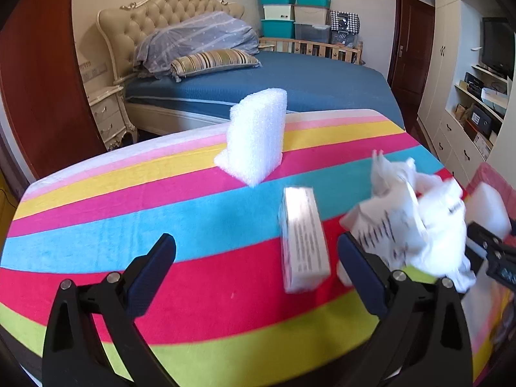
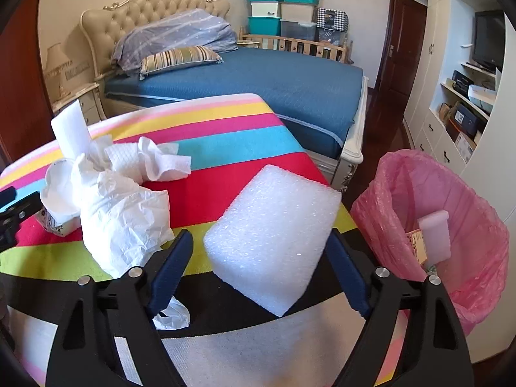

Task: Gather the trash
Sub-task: 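Grasp the white foam block with the right tool while the left tool grasps the narrow white carton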

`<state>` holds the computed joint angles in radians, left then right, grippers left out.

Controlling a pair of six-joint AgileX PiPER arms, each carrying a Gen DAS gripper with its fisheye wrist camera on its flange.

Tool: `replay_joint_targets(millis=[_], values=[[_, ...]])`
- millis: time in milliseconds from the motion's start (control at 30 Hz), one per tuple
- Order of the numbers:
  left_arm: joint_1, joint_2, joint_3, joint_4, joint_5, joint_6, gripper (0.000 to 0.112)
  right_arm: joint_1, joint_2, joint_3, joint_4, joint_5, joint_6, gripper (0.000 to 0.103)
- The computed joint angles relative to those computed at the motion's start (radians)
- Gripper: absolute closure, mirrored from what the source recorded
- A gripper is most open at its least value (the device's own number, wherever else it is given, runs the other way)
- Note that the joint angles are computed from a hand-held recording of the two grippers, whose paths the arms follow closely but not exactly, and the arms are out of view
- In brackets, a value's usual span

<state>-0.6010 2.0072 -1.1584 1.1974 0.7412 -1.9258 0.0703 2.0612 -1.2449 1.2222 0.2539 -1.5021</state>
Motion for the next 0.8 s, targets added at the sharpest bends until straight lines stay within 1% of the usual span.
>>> replay_joint_targets(millis=[67,100,133,167,200,233,267,300,333,367,400,433,467,567,600,633,700,800], values=[[0.024,0.033,-0.052,-0.035,-0.015,0.063,0.020,-0.009,0.008,-0.013,-0.047,0.013,0.059,0.026],[0.033,0.057,-0.087,-0.064,-0.013,0.111,0.020,-0.013,0.011,-0.021,-0.067,0.020,0.084,0.026],[0.037,0.068,-0.102,-0.070,-0.008,0.122,0.021,-0.015,0.016,-0.030,-0.091,0.026,0.111,0.028],[0.042,0.075,-0.113,-0.075,-0.009,0.124,0.025,-0.018,0.020,-0.037,-0.111,0.033,0.134,0.030],[0.051,0.071,-0.111,-0.085,-0.025,0.125,0.030,-0.021,0.022,-0.042,-0.123,0.041,0.148,0.031],[0.056,0.066,-0.104,-0.091,-0.041,0.125,0.042,-0.026,0.020,-0.041,-0.114,0.051,0.142,0.033],[0.061,0.057,-0.092,-0.099,-0.058,0.123,0.048,-0.030,0.021,-0.043,-0.109,0.059,0.139,0.036],[0.063,0.055,-0.086,-0.113,-0.063,0.132,0.049,-0.030,0.024,-0.045,-0.109,0.060,0.142,0.037],[0.066,0.057,-0.086,-0.123,-0.066,0.146,0.055,-0.033,0.025,-0.047,-0.108,0.065,0.143,0.038],[0.072,0.067,-0.092,-0.154,-0.073,0.189,0.065,-0.034,0.024,-0.047,-0.105,0.069,0.140,0.039],[0.079,0.072,-0.088,-0.173,-0.094,0.205,0.065,-0.037,0.020,-0.041,-0.082,0.076,0.114,0.040],[0.080,0.058,-0.073,-0.157,-0.101,0.182,0.075,-0.037,0.017,-0.037,-0.064,0.084,0.090,0.040],[0.080,0.054,-0.067,-0.154,-0.107,0.179,0.088,-0.036,0.010,-0.025,-0.027,0.084,0.042,0.041],[0.045,0.047,-0.045,-0.111,-0.093,0.148,0.089,-0.034,-0.012,0.014,0.109,0.079,-0.110,0.042],[0.027,0.040,-0.033,-0.087,-0.079,0.118,0.089,-0.034,-0.017,0.022,0.119,0.080,-0.127,0.042],[-0.006,0.028,-0.015,-0.054,-0.043,0.072,0.089,-0.035,-0.024,0.035,0.126,0.086,-0.142,0.042],[-0.061,0.004,0.025,-0.003,0.006,-0.009,0.089,-0.038,-0.048,0.070,0.163,0.095,-0.197,0.042],[-0.133,-0.027,0.069,0.038,0.075,-0.083,0.089,-0.054,-0.104,0.152,0.269,0.126,-0.334,0.042]])
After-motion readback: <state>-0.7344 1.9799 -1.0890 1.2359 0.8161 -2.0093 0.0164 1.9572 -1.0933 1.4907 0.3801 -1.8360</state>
